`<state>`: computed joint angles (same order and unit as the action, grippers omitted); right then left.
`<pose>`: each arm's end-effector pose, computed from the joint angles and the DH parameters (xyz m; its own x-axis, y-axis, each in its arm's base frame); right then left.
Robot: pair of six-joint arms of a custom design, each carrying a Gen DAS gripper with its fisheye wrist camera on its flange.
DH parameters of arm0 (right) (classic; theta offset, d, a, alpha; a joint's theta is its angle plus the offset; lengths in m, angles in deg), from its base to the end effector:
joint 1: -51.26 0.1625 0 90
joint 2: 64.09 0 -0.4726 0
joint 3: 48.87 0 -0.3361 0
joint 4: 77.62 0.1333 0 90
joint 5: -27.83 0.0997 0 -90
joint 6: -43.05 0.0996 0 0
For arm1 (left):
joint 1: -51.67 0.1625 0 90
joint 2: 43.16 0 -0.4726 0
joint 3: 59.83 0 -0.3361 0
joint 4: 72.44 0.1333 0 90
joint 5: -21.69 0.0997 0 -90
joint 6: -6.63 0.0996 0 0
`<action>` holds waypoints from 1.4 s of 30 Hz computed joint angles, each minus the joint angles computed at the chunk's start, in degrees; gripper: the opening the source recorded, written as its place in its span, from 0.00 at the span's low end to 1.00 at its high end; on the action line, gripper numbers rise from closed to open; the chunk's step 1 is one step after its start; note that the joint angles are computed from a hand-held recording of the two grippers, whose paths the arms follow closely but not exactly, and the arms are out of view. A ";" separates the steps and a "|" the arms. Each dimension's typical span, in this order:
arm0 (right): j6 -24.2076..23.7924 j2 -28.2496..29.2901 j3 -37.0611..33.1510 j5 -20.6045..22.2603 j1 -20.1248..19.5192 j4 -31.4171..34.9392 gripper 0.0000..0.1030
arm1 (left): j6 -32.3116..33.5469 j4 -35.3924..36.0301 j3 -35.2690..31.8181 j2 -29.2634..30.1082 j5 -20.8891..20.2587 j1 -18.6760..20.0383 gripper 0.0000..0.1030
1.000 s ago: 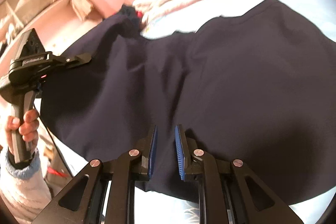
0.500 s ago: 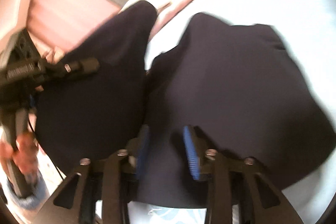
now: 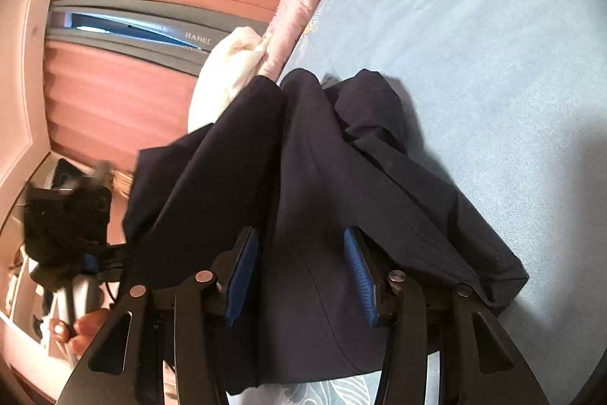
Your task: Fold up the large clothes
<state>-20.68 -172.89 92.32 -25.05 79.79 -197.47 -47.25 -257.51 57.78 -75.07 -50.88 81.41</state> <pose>-0.1076 -0.2786 0.3461 -0.9452 -0.1122 -0.3066 0.0680 0.8508 -0.5210 -0.3881 -0.4096 -0.0004 -0.9960 0.0787 -0.0427 0.0885 0.9382 -0.3347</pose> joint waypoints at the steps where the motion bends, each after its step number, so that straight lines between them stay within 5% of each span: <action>1: -0.04 0.20 0.24 -0.02 0.04 -0.28 0.47 | 1.08 -4.03 0.97 -0.05 -1.87 0.17 0.87; 4: 0.68 -0.19 -2.66 0.21 0.34 2.76 0.48 | 3.02 -13.21 2.76 0.03 -6.02 -0.04 0.87; 6: 2.91 0.72 -3.23 0.27 1.86 1.68 0.48 | 3.65 -11.19 3.70 -1.63 -0.95 -2.16 0.87; 14: -5.87 -0.03 -10.22 1.43 -5.36 22.97 0.55 | -7.73 6.59 12.20 -5.30 16.02 -7.91 0.87; 17: -9.54 0.35 -12.67 2.10 -6.65 30.57 0.68 | -12.88 9.68 15.99 -4.75 18.53 -8.96 0.87; 20: -9.28 0.16 -13.40 1.52 -4.91 31.46 0.73 | -15.93 6.51 19.60 -3.04 17.99 -9.20 0.87; 24: -6.75 -0.98 -12.61 0.49 0.39 27.26 0.73 | -18.34 0.81 22.35 -0.10 17.09 -9.39 0.87; 30: 6.88 2.30 -9.32 -8.77 13.81 4.83 0.73 | -18.87 -4.08 24.11 1.53 15.58 -9.47 0.87; 34: 6.97 3.53 -8.30 -12.01 17.34 0.15 0.71 | -18.59 -4.15 23.56 1.79 15.43 -9.05 0.88; 38: 9.30 3.82 -5.64 -16.24 20.45 -8.83 0.39 | -19.08 -5.91 24.23 1.92 14.37 -8.82 0.88; 42: 9.02 3.46 -3.00 -19.66 21.41 -15.86 0.24 | -19.68 -5.80 24.45 1.70 13.67 -9.07 0.89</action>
